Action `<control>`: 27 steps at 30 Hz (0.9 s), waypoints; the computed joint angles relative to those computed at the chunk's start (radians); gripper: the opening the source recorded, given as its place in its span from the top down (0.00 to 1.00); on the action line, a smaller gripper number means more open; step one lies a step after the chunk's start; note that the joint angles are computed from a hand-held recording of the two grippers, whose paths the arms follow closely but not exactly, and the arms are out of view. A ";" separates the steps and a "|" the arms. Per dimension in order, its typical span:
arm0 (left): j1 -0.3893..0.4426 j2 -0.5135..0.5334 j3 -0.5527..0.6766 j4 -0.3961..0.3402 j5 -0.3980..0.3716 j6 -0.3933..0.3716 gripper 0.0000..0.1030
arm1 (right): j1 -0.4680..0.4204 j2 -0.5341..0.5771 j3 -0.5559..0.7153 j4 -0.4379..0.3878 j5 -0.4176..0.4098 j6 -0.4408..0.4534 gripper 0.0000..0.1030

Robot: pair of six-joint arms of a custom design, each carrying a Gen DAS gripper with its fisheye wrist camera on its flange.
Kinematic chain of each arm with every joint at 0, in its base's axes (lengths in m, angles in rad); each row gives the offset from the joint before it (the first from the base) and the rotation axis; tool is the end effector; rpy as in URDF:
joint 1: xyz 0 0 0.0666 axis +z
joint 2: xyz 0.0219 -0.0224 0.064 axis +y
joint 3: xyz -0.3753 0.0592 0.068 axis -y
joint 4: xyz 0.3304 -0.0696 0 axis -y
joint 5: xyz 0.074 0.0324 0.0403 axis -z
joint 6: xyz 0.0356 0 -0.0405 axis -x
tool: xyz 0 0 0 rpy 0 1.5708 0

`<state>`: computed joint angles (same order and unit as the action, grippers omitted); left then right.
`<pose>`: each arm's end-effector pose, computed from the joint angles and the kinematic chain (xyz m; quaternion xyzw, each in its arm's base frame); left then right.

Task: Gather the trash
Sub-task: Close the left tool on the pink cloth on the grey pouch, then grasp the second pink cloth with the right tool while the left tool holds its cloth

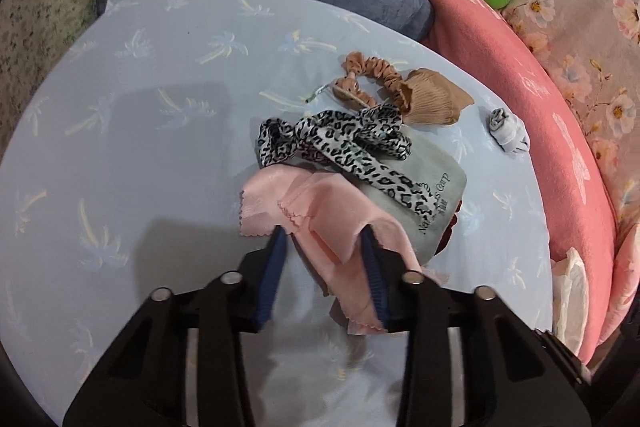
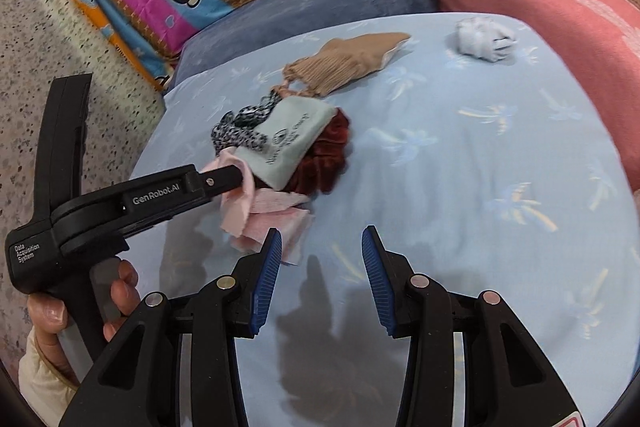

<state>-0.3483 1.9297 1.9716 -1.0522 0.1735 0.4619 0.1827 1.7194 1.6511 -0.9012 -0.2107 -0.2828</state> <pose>0.5667 -0.2127 0.3795 -0.0304 0.9572 -0.1851 0.2204 0.5255 0.1043 0.3793 0.0164 0.9502 0.1657 0.2634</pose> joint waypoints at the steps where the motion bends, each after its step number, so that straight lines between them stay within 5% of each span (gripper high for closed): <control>1: 0.001 0.000 0.000 -0.002 0.009 -0.004 0.76 | 0.005 0.010 0.007 0.000 -0.006 -0.003 0.60; 5: 0.001 -0.003 -0.009 0.000 0.040 -0.037 0.92 | 0.024 0.053 0.038 -0.006 -0.028 -0.018 0.60; 7: -0.001 -0.007 -0.014 0.002 0.041 -0.051 0.95 | 0.030 0.064 0.044 -0.009 -0.033 -0.019 0.67; 9: -0.003 -0.012 -0.021 0.005 0.041 -0.057 0.97 | 0.035 0.073 0.050 -0.022 -0.040 -0.011 0.86; 12: -0.005 -0.021 -0.032 0.012 0.032 -0.066 0.98 | 0.036 0.063 0.040 -0.022 -0.033 -0.004 0.95; 27: -0.071 -0.089 -0.063 0.036 -0.047 -0.102 0.99 | 0.000 -0.099 -0.076 0.050 0.044 0.025 0.95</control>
<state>-0.4198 1.8409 1.9087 -1.0159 0.1266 0.3600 0.1824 1.6205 1.5754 -0.8515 -0.1671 -0.2575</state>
